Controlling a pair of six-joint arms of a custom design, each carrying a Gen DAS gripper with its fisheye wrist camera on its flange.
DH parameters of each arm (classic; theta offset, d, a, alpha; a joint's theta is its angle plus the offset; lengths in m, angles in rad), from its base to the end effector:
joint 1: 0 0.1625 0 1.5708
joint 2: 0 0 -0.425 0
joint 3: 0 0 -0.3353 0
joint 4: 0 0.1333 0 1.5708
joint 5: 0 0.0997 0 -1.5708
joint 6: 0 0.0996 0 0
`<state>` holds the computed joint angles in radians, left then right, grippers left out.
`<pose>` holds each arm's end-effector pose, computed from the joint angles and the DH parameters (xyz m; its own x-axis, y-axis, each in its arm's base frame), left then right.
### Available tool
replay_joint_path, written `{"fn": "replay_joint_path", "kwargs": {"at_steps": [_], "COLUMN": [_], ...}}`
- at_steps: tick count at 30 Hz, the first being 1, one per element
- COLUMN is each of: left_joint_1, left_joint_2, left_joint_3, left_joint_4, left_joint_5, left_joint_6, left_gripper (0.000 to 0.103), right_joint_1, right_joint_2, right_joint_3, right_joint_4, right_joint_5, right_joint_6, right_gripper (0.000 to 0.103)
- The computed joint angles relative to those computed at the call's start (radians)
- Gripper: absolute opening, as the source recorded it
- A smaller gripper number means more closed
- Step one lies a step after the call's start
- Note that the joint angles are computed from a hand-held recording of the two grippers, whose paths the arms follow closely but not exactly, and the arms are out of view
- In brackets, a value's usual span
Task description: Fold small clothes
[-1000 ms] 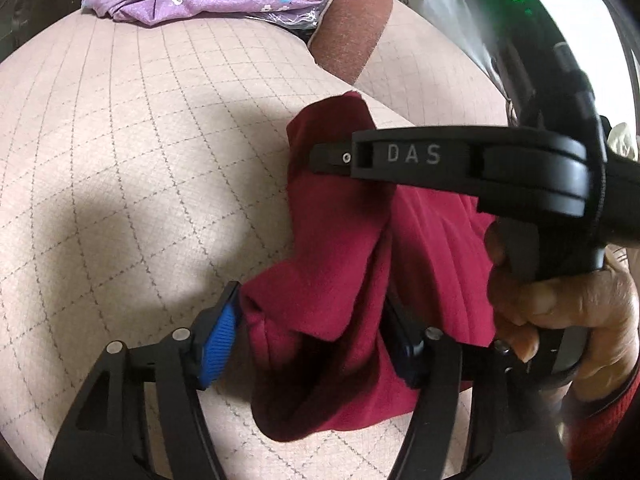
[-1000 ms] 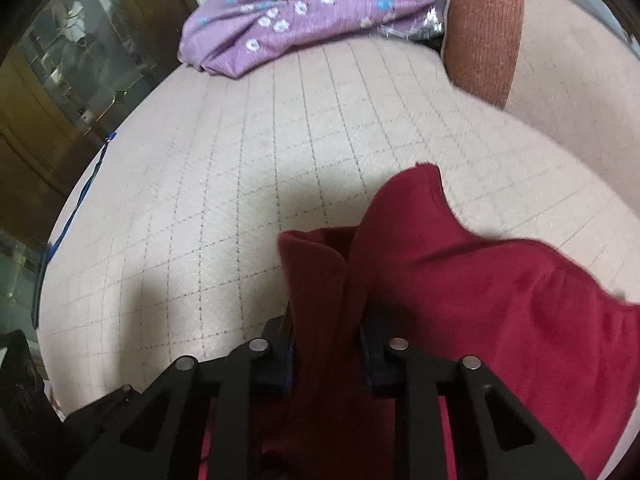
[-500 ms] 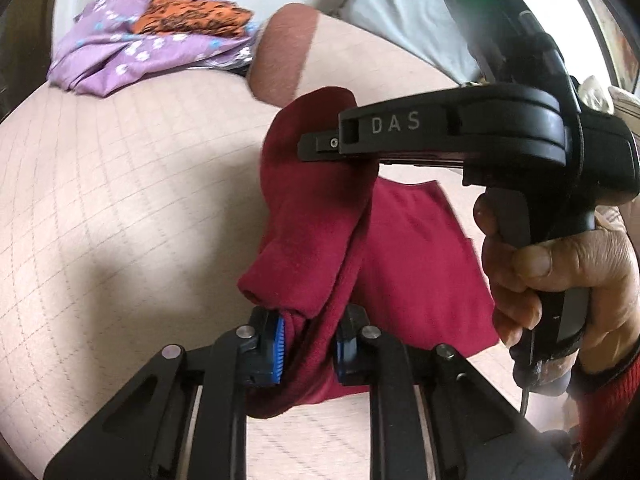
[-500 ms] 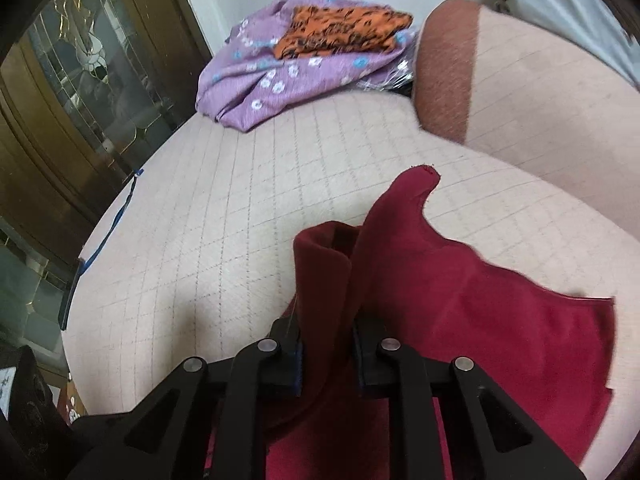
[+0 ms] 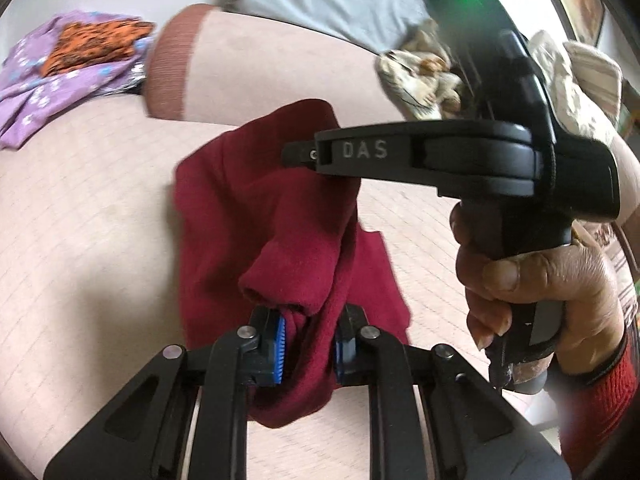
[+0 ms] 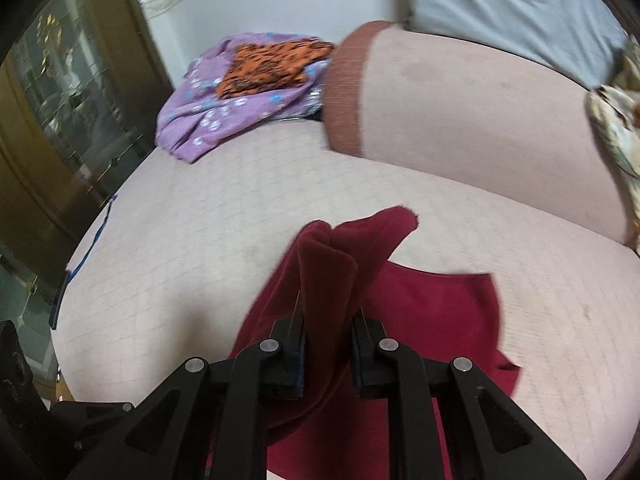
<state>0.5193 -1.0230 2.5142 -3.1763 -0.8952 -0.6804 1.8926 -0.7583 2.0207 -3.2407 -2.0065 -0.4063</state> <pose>-0.2119 -0.3464 0.1252 -0.8918 0.1889 -0.4112 0.3879 0.7872 -0.4795 0.2566 -0.4812 0.0919 -0.7239 -0.4618 0.5126 -0.6275 0.7495 -0.2109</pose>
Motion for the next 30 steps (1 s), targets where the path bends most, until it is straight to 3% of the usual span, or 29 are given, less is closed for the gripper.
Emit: {"fn": "replay_joint_path", "kwargs": {"at_steps": [11,14,17,23,27,30], "left_joint_1": [0.089,0.119,0.137,0.055,0.031,0.072], "left_joint_2": [0.260,0.286,0.251,0.085,0.030,0.032], "left_joint_3": [-0.187,-0.213,-0.182,-0.020,0.044,0.042], "left_joint_4": [-0.043,-0.013,-0.047,-0.074,-0.033,-0.008], "left_joint_5": [-0.074,-0.119,-0.208,-0.126,-0.002,0.000], "left_joint_6": [0.110,0.127,0.172,0.162,0.102,0.085], "left_gripper": [0.014,0.023,0.030,0.040,0.040,0.040], "right_joint_1": [-0.154,-0.207,-0.227,-0.207,-0.185,-0.180], "right_joint_2": [-0.071,-0.044,0.007,-0.051,-0.118,-0.130], "right_joint_3": [0.069,0.061,0.056,0.142,0.215,0.253], "right_joint_4": [-0.075,-0.079,-0.137,-0.260,-0.263,-0.225], "right_joint_5": [-0.014,-0.035,-0.115,-0.127,-0.036,0.036], "right_joint_6": [-0.050,-0.033,-0.050,-0.053,-0.045,-0.065], "right_gripper": [0.015,0.016,0.026,0.031,0.033,0.031]}}
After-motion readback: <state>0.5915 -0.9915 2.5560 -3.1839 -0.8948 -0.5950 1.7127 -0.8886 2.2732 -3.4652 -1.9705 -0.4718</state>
